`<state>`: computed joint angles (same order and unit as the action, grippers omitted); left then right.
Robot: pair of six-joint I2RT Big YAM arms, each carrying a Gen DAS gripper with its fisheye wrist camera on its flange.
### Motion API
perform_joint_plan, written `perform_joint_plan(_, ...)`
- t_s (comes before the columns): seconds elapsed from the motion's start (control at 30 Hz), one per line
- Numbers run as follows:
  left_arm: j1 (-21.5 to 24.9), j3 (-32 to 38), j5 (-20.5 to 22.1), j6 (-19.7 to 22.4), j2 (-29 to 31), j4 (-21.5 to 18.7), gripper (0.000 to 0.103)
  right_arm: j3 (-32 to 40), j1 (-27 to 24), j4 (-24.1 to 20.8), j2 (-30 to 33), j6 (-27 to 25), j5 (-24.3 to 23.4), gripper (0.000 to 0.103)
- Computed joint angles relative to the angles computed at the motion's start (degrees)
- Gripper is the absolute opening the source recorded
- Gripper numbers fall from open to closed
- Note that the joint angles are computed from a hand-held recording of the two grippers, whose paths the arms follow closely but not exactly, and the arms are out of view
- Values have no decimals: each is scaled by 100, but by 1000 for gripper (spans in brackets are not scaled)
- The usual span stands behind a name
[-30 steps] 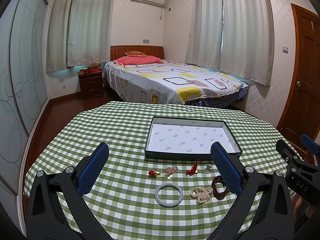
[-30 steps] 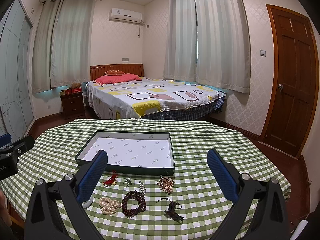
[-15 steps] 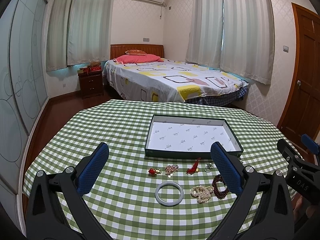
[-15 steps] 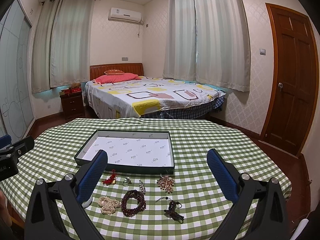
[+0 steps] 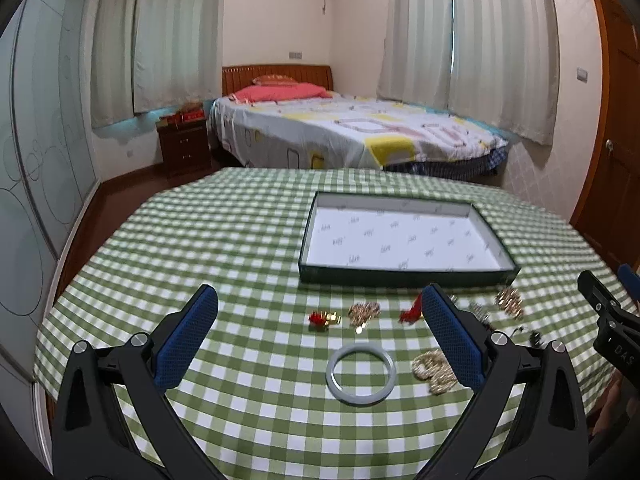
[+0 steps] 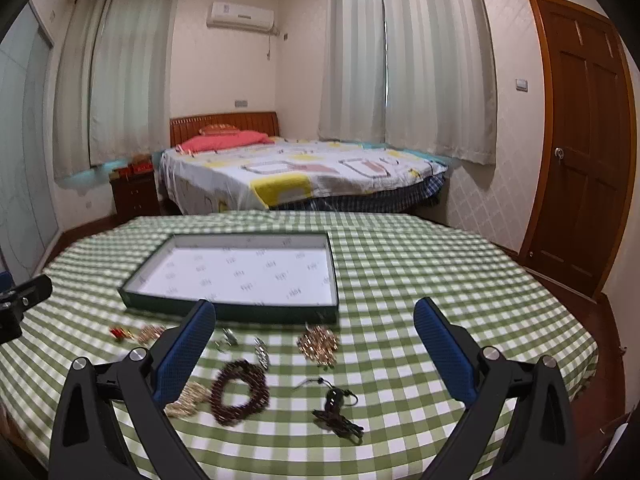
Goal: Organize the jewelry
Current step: 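Grasp the white jade bangle with the left tool while the right tool grasps the black bead pendant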
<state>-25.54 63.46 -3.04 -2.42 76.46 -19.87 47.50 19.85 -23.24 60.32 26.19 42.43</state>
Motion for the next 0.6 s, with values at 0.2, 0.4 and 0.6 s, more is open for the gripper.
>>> perform_joint_plan(0.2,-14,64,55,79,486,-111,99,-215,-238,115,272,113,-289,97)
perform_joint_plan(0.4,-83,179,63,144,912,-259,99,-322,-456,146,520,221,-553,97)
perform_joint_plan(0.6,-133,248,68,189,1230,-254,99,-369,-631,173,672,297,-855,97)
